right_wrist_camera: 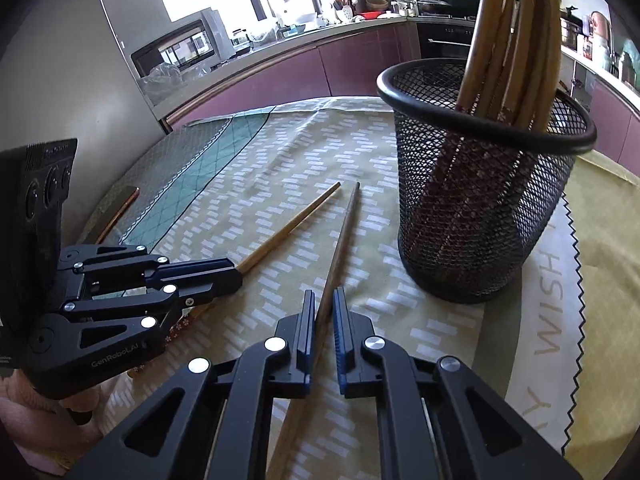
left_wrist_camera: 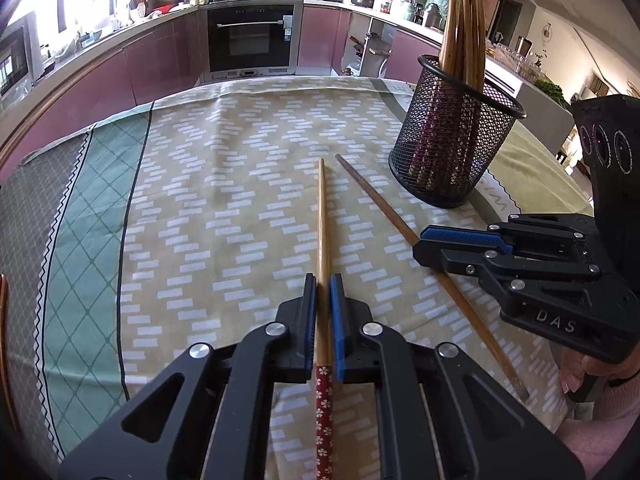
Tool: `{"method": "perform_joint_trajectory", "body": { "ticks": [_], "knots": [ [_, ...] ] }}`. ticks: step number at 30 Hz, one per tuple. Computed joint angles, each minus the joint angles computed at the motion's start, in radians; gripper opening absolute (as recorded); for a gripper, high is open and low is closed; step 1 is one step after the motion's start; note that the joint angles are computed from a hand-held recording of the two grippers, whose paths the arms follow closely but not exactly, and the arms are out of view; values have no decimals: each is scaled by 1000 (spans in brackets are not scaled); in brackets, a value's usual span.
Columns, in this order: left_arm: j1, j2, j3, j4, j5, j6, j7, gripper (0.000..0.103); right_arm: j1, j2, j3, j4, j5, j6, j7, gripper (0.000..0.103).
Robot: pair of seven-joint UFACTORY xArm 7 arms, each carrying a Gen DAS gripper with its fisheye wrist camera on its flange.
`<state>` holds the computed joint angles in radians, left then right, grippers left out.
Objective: Organize utensils
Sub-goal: 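Close the left tool on one chopstick while the right tool grasps the other, then lift the held chopstick upright with the left tool while the right tool lifts its own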
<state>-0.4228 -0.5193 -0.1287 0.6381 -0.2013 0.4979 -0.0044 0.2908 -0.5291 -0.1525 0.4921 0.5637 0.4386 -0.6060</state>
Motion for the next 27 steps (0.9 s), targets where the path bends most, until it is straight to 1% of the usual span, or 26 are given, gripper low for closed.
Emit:
{"method": "perform_joint_trajectory", "body": {
  "ticks": [3,8,10,13,17,21,22,25,27],
  "knots": [
    [-6,-14,4,-8,-6,10,3,8,-3,-22,-9,-8,4,19,-7,8],
    [8,-11,-15,-5,24,10,-7,9,-19,-25,12,-11,-27,30,3,7],
    [13,-1,-19,2,35,8,-13,13,-30,-20,32,-15,-50,14,19,12],
    [15,10,-20,9,45,3,-12,13,-30,-17,44,-21,-79,-7,33,13],
    [18,28,-22,20,51,-5,-16,13,-17,-8,33,-16,-85,-16,39,14],
    [24,38,-33,27,64,-14,-36,13,-2,5,15,-7,-70,-22,35,11],
    [24,40,-33,27,66,-17,-40,12,3,6,7,-5,-61,-19,31,9],
    [19,40,-32,27,65,-21,-47,8,9,6,-11,0,-33,-7,18,8],
    [18,40,-30,26,65,-23,-50,8,7,6,-12,1,-21,-3,13,8]
  ]
}}
